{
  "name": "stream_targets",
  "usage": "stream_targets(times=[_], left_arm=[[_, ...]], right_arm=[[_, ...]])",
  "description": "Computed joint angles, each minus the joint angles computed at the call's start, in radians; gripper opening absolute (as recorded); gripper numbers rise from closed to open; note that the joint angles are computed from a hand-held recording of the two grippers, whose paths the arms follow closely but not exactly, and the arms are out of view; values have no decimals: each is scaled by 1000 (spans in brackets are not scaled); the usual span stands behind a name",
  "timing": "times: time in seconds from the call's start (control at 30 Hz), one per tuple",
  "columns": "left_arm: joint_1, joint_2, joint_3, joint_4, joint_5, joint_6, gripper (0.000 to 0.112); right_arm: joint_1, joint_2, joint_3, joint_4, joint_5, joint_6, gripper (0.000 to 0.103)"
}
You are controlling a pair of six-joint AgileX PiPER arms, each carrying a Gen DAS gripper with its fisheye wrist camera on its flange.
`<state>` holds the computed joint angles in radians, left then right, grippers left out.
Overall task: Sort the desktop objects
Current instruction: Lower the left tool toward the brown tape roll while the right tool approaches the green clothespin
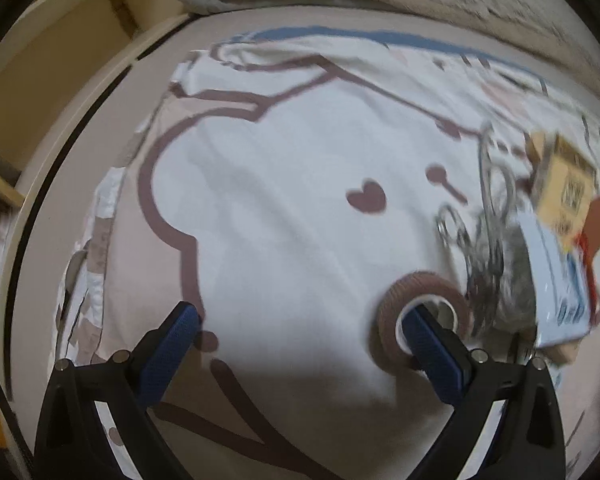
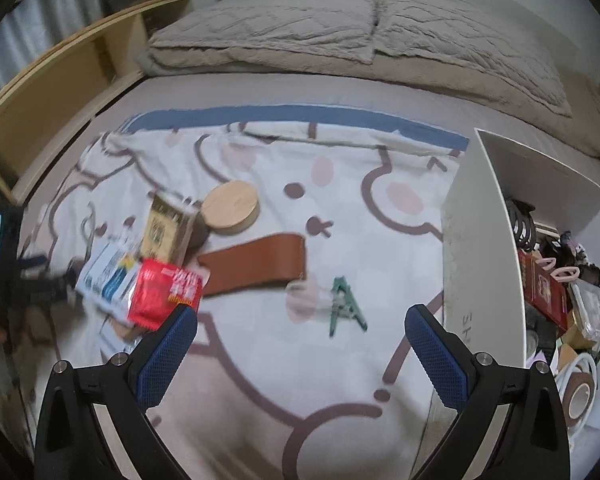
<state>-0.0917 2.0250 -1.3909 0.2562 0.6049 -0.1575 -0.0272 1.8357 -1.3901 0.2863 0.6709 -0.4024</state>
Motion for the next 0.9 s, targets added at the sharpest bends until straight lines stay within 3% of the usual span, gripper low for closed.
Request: stream_targets(times=[0.1,0.2,0.6,0.63,0.67,0.77,0.9], left_arm=[[-25,-22,44,62,-30,-13,102],[-30,-44,67,37,-36,20,102],[-62,-111,190,29,-78,162,102],[-66,-118,206,33,-83,171,102],[-69,-124,219,33,-87,177,102],[-68,-145,245,0,-94,220,102],[-52,-184,269,-90,-105,302,102]], right_arm=[[-20,42,-54,14,9,4,103],[-42,96,-120,45,52,-7,103],[10,160,-210,-80,41,-22,103],[7,156,-205,-59,37,-45,100],[3,157,-207,-42,42,-64,85],[11,187,-252,-81,75,-8,57],[30,243,-312,-185,111,113,40]])
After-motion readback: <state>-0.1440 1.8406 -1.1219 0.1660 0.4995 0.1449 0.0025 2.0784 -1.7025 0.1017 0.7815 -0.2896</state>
